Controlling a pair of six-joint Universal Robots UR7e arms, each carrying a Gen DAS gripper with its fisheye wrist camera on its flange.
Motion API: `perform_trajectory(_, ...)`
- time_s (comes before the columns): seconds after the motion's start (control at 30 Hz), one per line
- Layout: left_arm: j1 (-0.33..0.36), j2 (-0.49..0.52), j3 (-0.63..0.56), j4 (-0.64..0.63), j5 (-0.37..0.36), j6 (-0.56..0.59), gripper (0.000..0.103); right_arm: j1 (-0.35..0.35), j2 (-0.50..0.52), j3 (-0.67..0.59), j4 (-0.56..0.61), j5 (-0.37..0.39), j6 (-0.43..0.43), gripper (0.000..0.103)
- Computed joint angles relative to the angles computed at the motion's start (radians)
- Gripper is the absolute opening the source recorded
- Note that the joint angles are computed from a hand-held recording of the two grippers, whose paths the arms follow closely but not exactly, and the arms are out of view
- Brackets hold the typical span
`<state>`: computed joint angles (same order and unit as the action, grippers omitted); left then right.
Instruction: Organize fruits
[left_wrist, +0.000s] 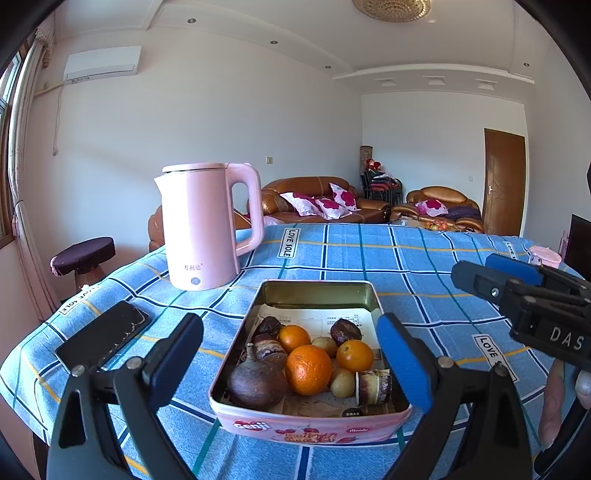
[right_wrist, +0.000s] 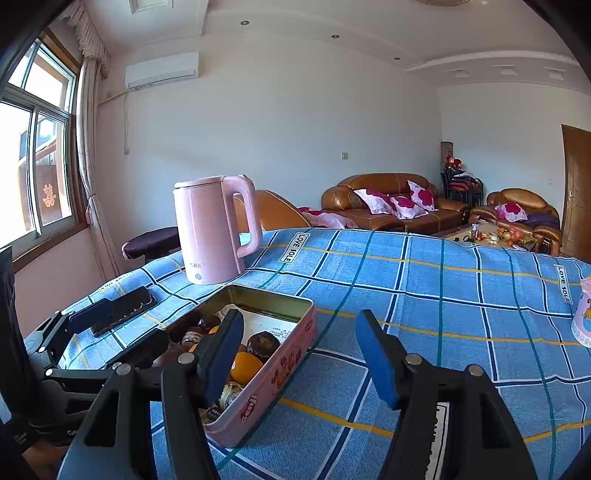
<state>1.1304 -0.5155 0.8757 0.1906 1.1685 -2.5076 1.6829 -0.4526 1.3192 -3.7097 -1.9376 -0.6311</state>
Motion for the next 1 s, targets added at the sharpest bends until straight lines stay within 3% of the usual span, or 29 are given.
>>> perform_trajectory(0.37,-0.006,0.013,-0.022,0.023,-0.004,-0.010,0.101,-0.001,-0.013,0.023,-0.026,-0.002,-0.004,0.067)
perform_trajectory(0.77,-0.019,-0.050,0.082,-0.082,0.032,0.013,0.103,-0.006,-0.040,0.067,-0.087,-0.006,-0.013,0.067)
perform_trajectory(1.0,-0.021,-0.041,0.072,-0.064,0.025,0.008,0.103,-0.005,-0.038,0.072,-0.100,-0.008,-0.029,0.067)
